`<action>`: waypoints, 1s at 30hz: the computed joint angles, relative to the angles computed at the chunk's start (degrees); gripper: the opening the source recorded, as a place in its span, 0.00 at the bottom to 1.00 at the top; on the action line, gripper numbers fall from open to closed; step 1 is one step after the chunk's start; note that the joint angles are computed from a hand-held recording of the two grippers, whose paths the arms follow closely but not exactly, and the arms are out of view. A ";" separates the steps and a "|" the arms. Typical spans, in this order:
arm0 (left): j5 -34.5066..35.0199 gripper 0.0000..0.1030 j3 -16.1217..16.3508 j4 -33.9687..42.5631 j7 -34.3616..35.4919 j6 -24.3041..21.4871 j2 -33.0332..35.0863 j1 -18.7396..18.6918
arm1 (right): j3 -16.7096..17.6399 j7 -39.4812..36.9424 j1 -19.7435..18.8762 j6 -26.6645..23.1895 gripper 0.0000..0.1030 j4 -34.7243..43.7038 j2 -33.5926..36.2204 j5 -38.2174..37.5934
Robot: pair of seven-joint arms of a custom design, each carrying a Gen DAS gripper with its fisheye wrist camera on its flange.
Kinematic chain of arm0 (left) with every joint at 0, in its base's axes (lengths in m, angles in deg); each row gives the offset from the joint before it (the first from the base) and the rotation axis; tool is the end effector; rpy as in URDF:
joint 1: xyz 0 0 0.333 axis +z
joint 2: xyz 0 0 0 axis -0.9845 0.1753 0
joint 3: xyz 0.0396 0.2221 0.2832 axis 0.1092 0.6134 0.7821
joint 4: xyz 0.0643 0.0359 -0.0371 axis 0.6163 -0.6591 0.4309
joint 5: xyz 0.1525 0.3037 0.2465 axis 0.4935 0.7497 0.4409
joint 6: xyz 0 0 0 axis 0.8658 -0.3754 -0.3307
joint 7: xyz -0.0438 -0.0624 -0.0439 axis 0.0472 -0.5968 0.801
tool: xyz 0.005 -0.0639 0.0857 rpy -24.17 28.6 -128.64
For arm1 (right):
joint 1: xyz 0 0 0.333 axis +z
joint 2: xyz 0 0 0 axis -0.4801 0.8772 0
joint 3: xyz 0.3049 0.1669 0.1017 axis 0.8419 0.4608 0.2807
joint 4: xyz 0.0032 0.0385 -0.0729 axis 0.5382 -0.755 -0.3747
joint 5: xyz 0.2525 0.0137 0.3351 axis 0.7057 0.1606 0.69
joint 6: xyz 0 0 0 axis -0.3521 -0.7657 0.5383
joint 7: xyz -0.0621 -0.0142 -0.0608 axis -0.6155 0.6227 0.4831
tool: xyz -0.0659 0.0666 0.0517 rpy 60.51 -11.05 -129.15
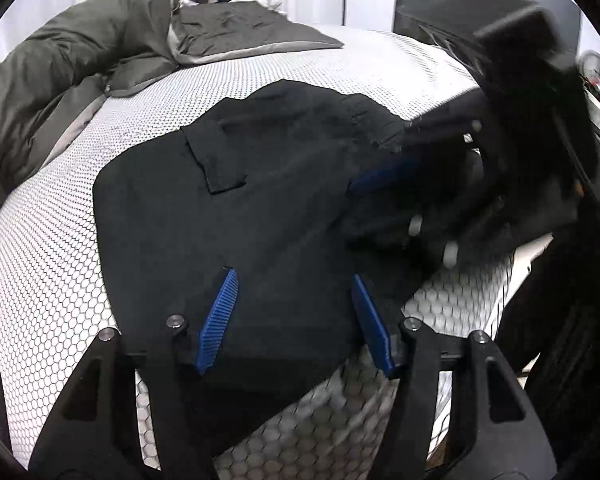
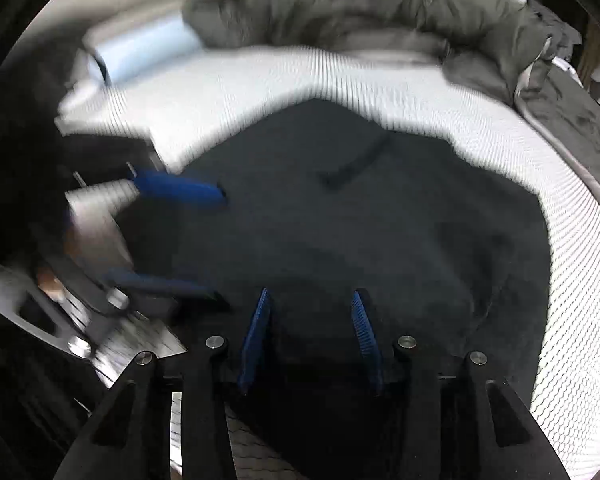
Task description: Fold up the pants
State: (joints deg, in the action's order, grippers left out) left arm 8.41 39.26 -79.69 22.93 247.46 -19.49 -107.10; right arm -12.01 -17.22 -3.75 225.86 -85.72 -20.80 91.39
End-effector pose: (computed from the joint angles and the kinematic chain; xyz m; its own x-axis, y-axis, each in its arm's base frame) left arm 0.5605 -0.3908 0.3888 -0.1966 -0.9801 -0.0286 -0.7192 0.1640 -0.6752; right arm 0.7551 0.4573 0.3900 0.9031 -0.4280 0.0350 -0.3397 -0.7620 -0.5514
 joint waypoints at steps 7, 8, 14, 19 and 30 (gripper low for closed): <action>6.77 0.58 -0.18 -7.26 -7.76 2.35 -5.45 1.42 | 2.20 -5.96 -5.75 7.78 0.41 -14.00 -8.22 3.16; 7.48 0.60 -0.53 -7.95 -8.91 2.16 -6.07 1.71 | 3.23 -7.56 -6.93 8.95 0.42 -15.78 -9.24 4.39; 19.64 0.63 -0.62 -9.54 -27.98 5.52 -9.30 4.29 | 9.50 -13.25 -14.29 12.24 0.53 -23.95 -14.18 16.69; 22.09 0.68 -2.45 -11.18 -48.24 2.70 -9.71 7.55 | 5.96 0.51 -14.15 9.91 0.76 -18.69 -10.65 24.62; 17.18 0.59 -3.24 -9.17 -46.38 0.55 -7.91 9.74 | 5.08 9.51 -11.88 6.00 0.33 -8.53 -3.42 22.52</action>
